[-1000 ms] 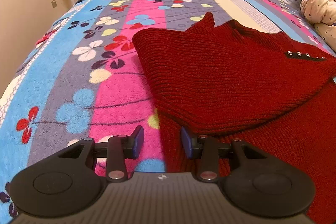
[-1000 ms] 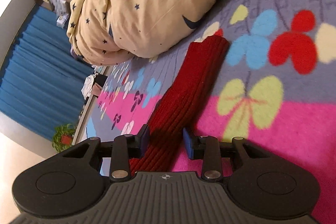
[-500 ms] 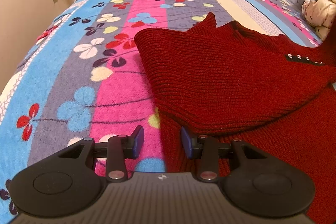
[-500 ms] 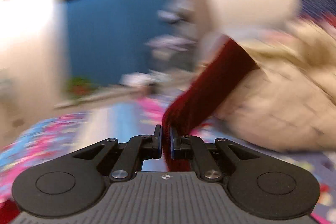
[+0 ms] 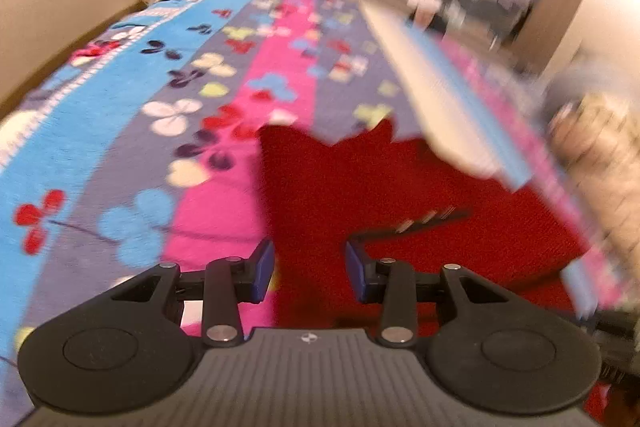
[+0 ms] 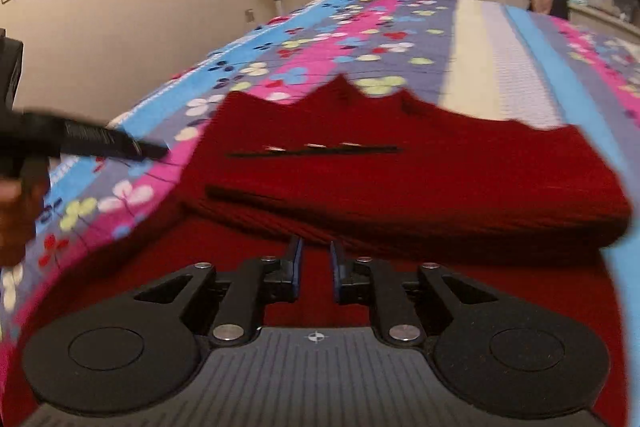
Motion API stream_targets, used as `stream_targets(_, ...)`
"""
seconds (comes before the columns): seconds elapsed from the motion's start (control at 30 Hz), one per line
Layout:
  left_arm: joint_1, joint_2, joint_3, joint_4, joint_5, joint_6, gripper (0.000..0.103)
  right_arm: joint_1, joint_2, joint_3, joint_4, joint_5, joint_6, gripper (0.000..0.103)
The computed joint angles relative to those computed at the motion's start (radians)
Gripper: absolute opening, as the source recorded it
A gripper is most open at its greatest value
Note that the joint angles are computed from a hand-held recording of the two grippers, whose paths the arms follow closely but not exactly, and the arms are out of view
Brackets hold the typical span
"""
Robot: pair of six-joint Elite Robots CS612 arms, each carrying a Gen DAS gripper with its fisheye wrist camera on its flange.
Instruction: Fold small clothes
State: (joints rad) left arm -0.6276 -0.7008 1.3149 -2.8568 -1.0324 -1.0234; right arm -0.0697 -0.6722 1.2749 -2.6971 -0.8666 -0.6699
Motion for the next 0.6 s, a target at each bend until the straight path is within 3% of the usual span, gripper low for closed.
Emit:
stream_targets(0.1,0.01,0.027,-0.003,-0.184,-0.085,-0.011,0.044,-0.048,-0.02,0.015,-0.021,-0.037,-0.006,0.024)
stream_targets(0.17,0.02,0.048,-0.021,-0.221,-0.15,-0.037,0.044,-0.077,-0.034,0.048,-0.063,-0.054,0.016,0.025)
stream_targets(0.33,0.049,0.107,-0.095,-0.157,-0.304,-0.145,0.045,-0.135,-0.026,0.102,-0.132,-0.079,0.221,0.025)
stream_targets(0.4,0.049,0.123,-0.126,-0.1,-0.291,-0.131,0.045,-0.128,-0.023,0.091,-0.096,-0.159,0.269,0.027)
stream_targets(0.43,0.047,0.125,-0.138,-0.077,-0.281,-0.123,0.045,-0.128,-0.019,0.091,-0.116,-0.152,0.286,0.027)
stream_targets(0.5,0.047,0.124,-0.154,-0.024,-0.278,-0.125,0.045,-0.122,-0.009,0.076,-0.092,-0.146,0.27,0.027)
stream_targets(0.6,0.043,0.109,-0.158,0.042,-0.262,-0.153,0.045,-0.102,-0.001,0.066,-0.048,-0.229,0.205,0.027)
